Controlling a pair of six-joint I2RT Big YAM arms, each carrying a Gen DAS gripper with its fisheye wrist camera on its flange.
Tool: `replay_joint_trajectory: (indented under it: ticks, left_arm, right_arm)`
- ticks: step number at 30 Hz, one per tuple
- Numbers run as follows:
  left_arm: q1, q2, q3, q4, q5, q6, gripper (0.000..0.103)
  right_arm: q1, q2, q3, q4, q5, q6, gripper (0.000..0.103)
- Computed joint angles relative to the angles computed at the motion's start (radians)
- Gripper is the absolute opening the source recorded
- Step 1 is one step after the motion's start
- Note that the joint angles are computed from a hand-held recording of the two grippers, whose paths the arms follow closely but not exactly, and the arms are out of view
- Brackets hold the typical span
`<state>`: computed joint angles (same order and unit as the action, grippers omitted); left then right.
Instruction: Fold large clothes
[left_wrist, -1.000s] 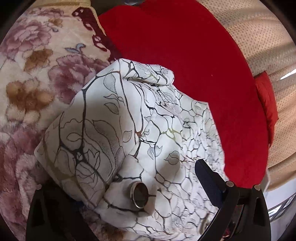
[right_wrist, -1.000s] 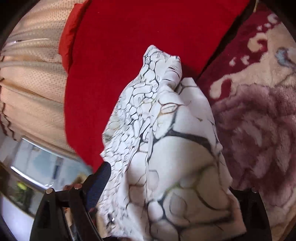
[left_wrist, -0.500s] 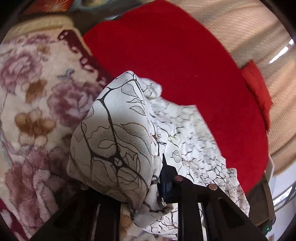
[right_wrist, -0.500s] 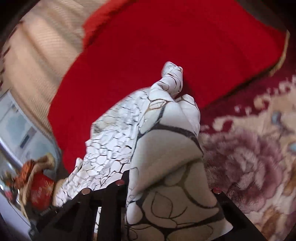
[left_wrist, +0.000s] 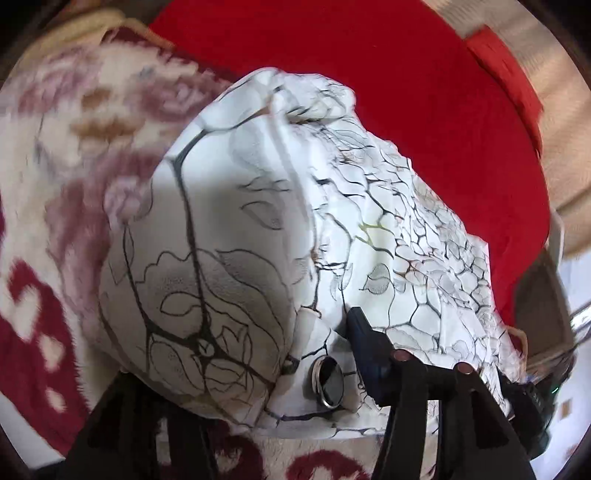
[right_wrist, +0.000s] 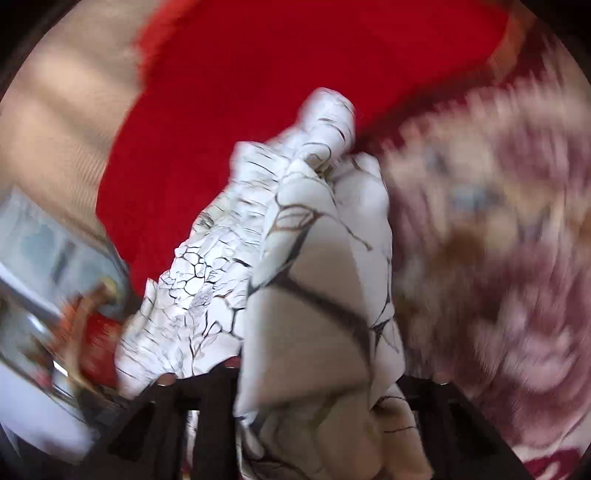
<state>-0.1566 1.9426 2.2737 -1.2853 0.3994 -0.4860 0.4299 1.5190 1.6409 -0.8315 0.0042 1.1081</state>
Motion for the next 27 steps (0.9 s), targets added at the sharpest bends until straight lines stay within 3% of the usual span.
replay_joint_trajectory:
  ticks: [1, 4, 6, 8, 11, 13, 15, 18, 21, 22, 24, 26, 27]
  left_arm:
    - [0.007, 0.006, 0.012, -0.005, 0.022, -0.011, 0.058]
    - [0.033, 0.012, 0.026, -0.001, 0.080, -0.062, 0.063]
    - [0.047, 0.004, 0.002, 0.028, 0.101, -0.118, 0.063]
    - [0.053, -0.010, -0.028, 0.063, 0.116, -0.160, 0.063]
    - [0.049, -0.042, -0.079, 0.132, 0.101, -0.194, 0.062]
    - [0.043, -0.064, -0.114, 0.198, 0.079, -0.206, 0.062]
    - [0.036, -0.081, -0.141, 0.249, 0.057, -0.199, 0.062]
    - [0.024, -0.085, -0.154, 0.300, 0.012, -0.198, 0.062]
    - [0.005, -0.049, -0.117, 0.284, -0.034, -0.221, 0.073]
    - [0.007, -0.040, -0.112, 0.285, -0.027, -0.238, 0.073]
    - [0.015, -0.025, -0.104, 0.316, 0.011, -0.280, 0.073]
    - [0.023, -0.021, -0.105, 0.347, 0.043, -0.303, 0.072]
    - [0.025, -0.023, -0.112, 0.365, 0.050, -0.315, 0.064]
  right_arm:
    - [-0.014, -0.011, -0.019, 0.011, -0.034, 0.040, 0.065]
    - [-0.044, -0.102, -0.116, 0.078, -0.041, 0.141, 0.065]
    - [-0.042, -0.152, -0.140, 0.077, 0.056, 0.170, 0.070]
    - [-0.037, -0.224, -0.175, 0.078, 0.215, 0.183, 0.070]
    - [-0.009, -0.211, -0.110, 0.080, 0.326, 0.070, 0.070]
    - [0.013, -0.149, -0.026, 0.092, 0.316, -0.028, 0.069]
    - [0.035, -0.043, 0.111, 0.027, 0.295, -0.121, 0.065]
    - [0.055, 0.085, 0.276, -0.083, 0.260, -0.214, 0.043]
    - [0.048, 0.196, 0.387, -0.205, 0.205, -0.226, 0.042]
    - [0.036, 0.255, 0.437, -0.278, 0.182, -0.201, 0.041]
    - [0.020, 0.305, 0.436, -0.324, 0.123, -0.183, 0.040]
    - [0.026, 0.291, 0.401, -0.288, 0.149, -0.191, 0.040]
    - [0.031, 0.295, 0.417, -0.304, 0.157, -0.196, 0.041]
